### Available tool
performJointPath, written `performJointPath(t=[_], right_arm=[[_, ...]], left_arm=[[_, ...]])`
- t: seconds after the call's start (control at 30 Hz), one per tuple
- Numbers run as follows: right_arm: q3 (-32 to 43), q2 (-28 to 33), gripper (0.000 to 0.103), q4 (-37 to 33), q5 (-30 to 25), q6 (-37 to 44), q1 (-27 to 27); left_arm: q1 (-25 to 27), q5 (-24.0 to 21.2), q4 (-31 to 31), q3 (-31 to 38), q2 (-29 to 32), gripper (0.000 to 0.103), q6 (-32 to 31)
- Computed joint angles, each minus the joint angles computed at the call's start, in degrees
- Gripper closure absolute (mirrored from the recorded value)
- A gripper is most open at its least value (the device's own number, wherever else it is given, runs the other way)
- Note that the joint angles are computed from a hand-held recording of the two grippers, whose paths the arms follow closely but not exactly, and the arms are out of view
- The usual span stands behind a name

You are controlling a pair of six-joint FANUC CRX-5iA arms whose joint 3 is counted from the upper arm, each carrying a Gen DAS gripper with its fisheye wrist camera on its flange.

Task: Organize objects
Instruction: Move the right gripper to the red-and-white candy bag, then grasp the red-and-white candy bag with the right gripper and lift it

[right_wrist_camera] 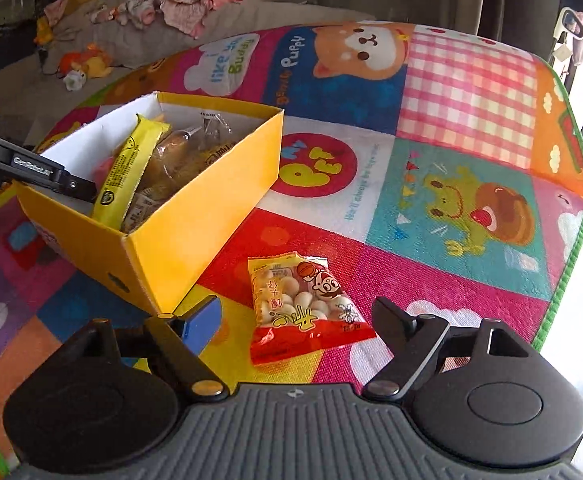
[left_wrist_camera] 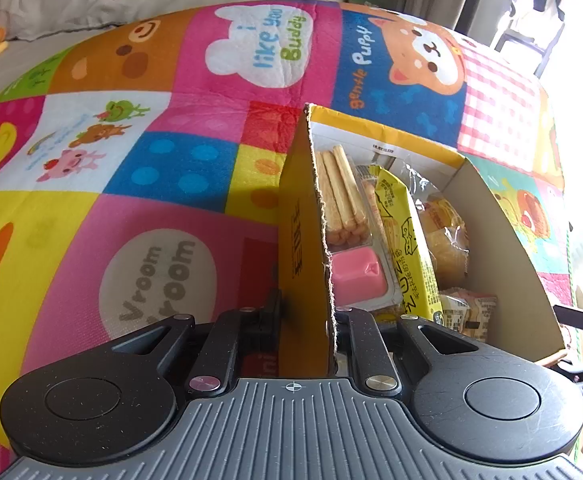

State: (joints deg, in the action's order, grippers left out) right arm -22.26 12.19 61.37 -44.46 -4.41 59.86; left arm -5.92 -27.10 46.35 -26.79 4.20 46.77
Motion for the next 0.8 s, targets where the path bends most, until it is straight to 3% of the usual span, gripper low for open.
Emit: performJointPath(t=[0.17, 0.23, 0.27, 0.63, 0.8], right_arm=[[0.8, 1.0, 0.02, -2.0, 4.9, 0.0, -2.8], [0.6, 1.0, 0.027, -2.3, 5.4, -1.1, -2.8], [0.5, 0.9, 0.04, -2.6, 4.9, -1.6, -2.5], [-1.4, -4.8, 0.042, -5.9, -5.5, -6.3, 9.0], [-0.9, -6.5, 0.042, -2.7, -9.6, -8.3, 13.4]], left_arm=[[0.0, -0.1, -0.1, 0.1, 0.0, 0.087, -0.1], [0.1, -0.2, -0.3, 0.2, 0.1, 0.087, 0.2], [0.1, -0.3, -0.6, 0.3, 0.1, 0.087, 0.4], [0.0, -0.2, -3.3, 1.1, 0.2, 0.087, 2.5], [-0.1, -0.2, -4.0, 1.4, 0.4, 0.088, 3.5]])
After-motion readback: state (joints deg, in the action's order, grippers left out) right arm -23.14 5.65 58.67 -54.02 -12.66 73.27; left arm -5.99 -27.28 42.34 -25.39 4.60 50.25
